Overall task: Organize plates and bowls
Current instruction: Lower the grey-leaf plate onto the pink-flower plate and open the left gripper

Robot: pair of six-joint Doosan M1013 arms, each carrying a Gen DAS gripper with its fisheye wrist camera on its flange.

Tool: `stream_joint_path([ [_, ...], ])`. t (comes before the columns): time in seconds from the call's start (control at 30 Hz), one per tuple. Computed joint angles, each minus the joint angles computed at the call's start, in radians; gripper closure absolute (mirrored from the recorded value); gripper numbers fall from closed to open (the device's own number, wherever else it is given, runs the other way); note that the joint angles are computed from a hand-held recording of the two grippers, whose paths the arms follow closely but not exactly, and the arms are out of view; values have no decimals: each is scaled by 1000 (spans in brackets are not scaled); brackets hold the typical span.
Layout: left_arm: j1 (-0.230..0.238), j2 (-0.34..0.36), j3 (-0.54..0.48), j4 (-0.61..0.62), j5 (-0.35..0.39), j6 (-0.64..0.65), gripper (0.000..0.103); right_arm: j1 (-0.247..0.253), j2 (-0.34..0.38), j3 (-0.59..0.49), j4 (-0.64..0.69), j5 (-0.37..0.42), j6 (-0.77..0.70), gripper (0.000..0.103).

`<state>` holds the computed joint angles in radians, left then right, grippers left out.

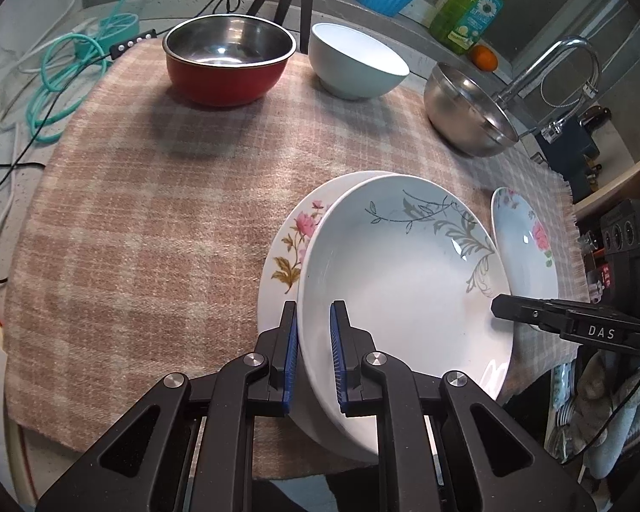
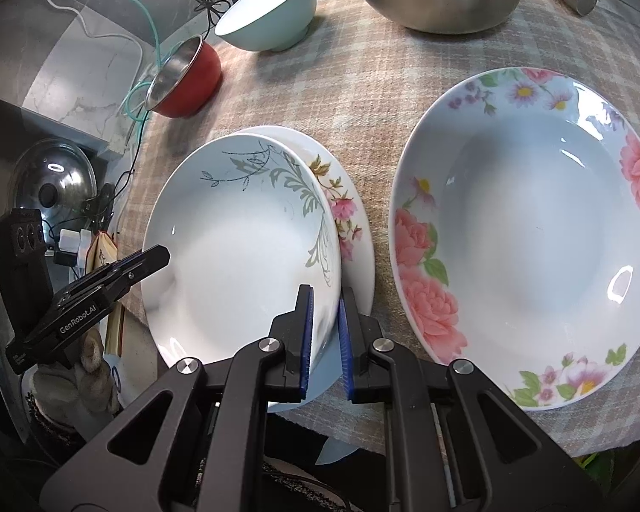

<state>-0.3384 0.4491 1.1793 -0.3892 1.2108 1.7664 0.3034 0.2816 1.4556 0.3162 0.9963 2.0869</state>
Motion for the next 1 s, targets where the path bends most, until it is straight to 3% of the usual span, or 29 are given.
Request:
stream_joint_path([
  [0.37, -9, -6, 1, 34, -30, -5, 90, 13, -2, -13, -65, -2, 8, 88],
  [0.43, -7, -7, 0, 33, -28, -7, 89, 15, -6, -14, -82, -9, 17, 80],
  [0.5, -6, -8, -1, 35, -31, -12, 89, 17, -13, -9, -98, -22, 27, 60],
  [0.67, -3, -13, -11, 39, -41, -14, 88, 20, -36, 7, -133, -53, 55, 53],
  [0.9, -10, -11, -35, 15, -42, 8, 66, 21, -78, 35, -208, -98, 110, 24],
  [1.0, -20, -8, -46, 0, -38, 27, 64, 16, -99, 54, -258, -97, 156, 22],
])
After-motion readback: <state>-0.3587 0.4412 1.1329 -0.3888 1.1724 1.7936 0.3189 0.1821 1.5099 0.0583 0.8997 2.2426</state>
